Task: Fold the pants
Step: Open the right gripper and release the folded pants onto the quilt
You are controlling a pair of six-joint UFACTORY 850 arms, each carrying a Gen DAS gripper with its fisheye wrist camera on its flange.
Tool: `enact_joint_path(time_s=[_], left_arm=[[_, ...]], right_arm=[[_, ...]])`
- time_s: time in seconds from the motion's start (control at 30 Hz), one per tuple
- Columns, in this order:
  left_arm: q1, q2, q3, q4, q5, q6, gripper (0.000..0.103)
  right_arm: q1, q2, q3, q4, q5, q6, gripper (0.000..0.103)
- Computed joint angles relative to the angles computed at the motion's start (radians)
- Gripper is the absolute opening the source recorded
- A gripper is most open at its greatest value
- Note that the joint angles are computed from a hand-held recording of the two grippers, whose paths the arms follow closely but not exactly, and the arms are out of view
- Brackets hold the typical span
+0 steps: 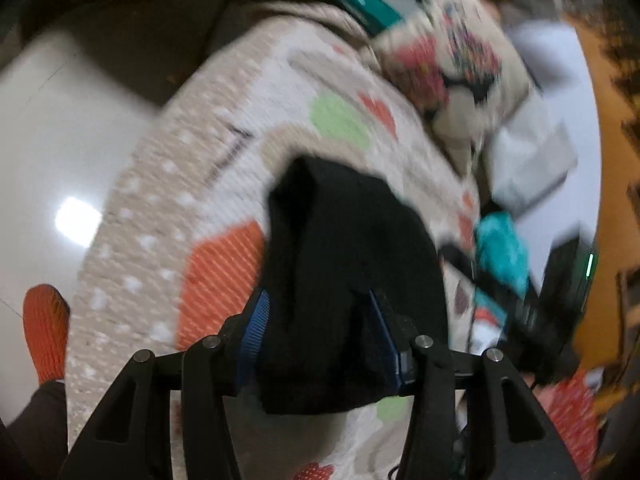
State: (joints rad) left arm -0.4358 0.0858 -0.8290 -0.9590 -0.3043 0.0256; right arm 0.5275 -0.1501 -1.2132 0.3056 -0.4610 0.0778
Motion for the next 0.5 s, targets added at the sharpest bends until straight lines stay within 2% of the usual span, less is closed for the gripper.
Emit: enact_joint_path(time_s=[0.1, 0.13, 0.17, 0.2, 0.27, 0.37, 0.43, 0.5], left_arm=[[-0.024, -0.043, -0.031, 0.109, -0.024, -0.082, 0.049], [-0.028, -0.045, -0.032, 0.118, -0.022, -0.085, 0.049], [-0.029, -0.043, -0.032, 0.116, -0.019, -0.078, 0.049], [-0.027, -0.041, -0.03, 0.095, -0.019, -0.057, 0.049], [-0.019, -0.039, -0.023, 0.016, -0.022, 0.012, 0.049], [-0.014, -0.048, -0.022, -0.122, -0.047, 0.132, 0.049], [-0.023, -0.057, -0.034, -0.078, -0.059, 0.098, 0.05], [-0.03, -0.057, -0.045, -0.002, -0.058, 0.038, 0.05]], right_arm=[[0.003, -0.076, -0.074, -0.037, -0.054, 0.026, 0.07], [0.003, -0.106, -0.104, -0.041, -0.085, 0.032, 0.066], [0.001, -0.138, -0.136, -0.03, -0.121, 0.028, 0.034], [0.001, -0.157, -0.157, -0.038, -0.147, 0.037, 0.021], [0.009, -0.177, -0.185, -0.13, -0.166, 0.113, 0.012], [0.015, -0.183, -0.194, -0.258, -0.175, 0.219, 0.007], [0.017, -0.183, -0.191, -0.359, -0.181, 0.316, 0.007], [0.008, -0.188, -0.188, -0.375, -0.189, 0.326, 0.01]])
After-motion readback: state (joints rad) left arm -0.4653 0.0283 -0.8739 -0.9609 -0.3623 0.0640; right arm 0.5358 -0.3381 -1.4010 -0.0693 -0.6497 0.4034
